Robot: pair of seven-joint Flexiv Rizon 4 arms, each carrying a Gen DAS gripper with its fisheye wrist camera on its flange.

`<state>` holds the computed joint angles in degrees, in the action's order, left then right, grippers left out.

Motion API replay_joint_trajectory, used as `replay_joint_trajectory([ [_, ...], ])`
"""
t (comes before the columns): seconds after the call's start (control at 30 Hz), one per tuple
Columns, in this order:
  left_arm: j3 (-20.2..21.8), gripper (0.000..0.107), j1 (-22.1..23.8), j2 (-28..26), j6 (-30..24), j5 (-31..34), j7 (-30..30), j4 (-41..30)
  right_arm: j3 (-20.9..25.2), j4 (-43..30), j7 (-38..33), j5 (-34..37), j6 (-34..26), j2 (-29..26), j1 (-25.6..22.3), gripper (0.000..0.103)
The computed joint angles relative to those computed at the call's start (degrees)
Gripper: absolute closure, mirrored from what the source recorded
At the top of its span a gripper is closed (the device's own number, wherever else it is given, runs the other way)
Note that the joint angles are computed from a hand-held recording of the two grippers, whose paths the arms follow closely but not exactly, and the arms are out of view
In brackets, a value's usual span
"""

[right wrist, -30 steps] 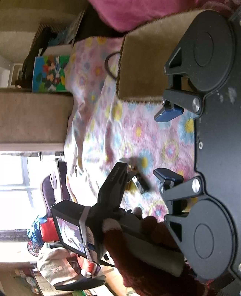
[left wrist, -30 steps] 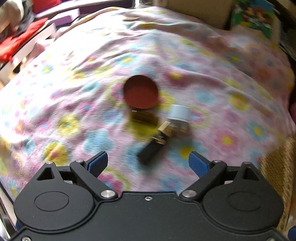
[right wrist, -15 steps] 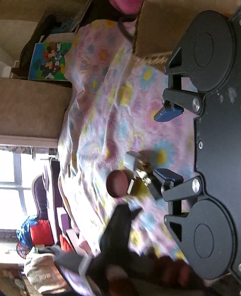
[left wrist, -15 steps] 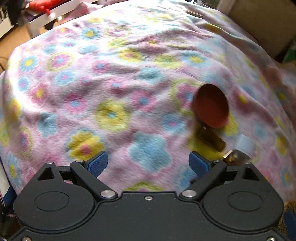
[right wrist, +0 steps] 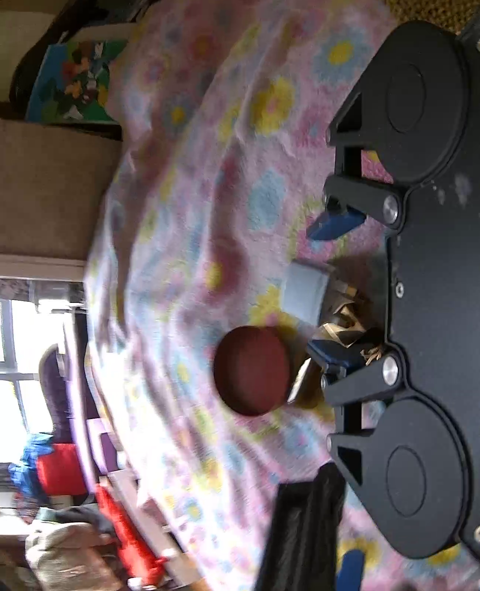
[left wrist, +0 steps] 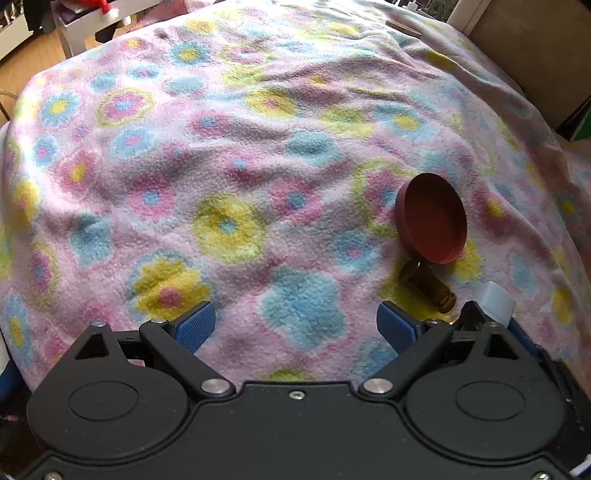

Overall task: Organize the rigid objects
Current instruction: 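Grasp the white three-pin plug with the right tool while the left tool grasps the black YSL lipstick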

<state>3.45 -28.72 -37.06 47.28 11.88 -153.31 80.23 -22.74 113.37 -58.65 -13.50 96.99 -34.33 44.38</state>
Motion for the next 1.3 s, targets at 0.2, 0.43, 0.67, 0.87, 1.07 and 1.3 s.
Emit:
replay_joint_trajectory([
  [0.2, -1.38, 0.016, 0.18, -1.61, 0.73, -0.57, 3.86, -2.00, -8.23, 3.96, 3.42, 4.56, 1.81, 1.41, 6.40, 0.065],
  [0.43, -5.40, 0.016, 1.43, -3.85, 6.57, -7.82, 9.57, -1.39, -19.01, 9.41, 1.52, 11.94, 4.42, 2.62, 15.88, 0.065],
  [0.67, 0.77, 0.015, -4.06, -7.49, -6.51, -3.04, 10.72, -10.80, -17.18, 10.86, 0.56, 14.37, 3.97, 4.17, 14.42, 0.064],
  [0.87, 2.47, 0.017, -4.08, -7.21, -13.24, 1.49, 4.72, -11.99, -15.66, 11.70, -0.22, 15.33, 5.04, 4.95, 13.61, 0.064],
  [1.07, 1.65, 0.020, -2.93, -4.96, -8.20, 2.76, -2.12, -7.78, -12.86, 11.92, -0.64, 15.96, 5.48, 5.78, 11.84, 0.064],
  [1.3, 3.44, 0.011, -5.83, -4.58, 3.20, 6.89, -10.05, -6.67, -13.59, 12.44, -1.30, 16.74, 5.84, 5.21, 12.92, 0.064],
])
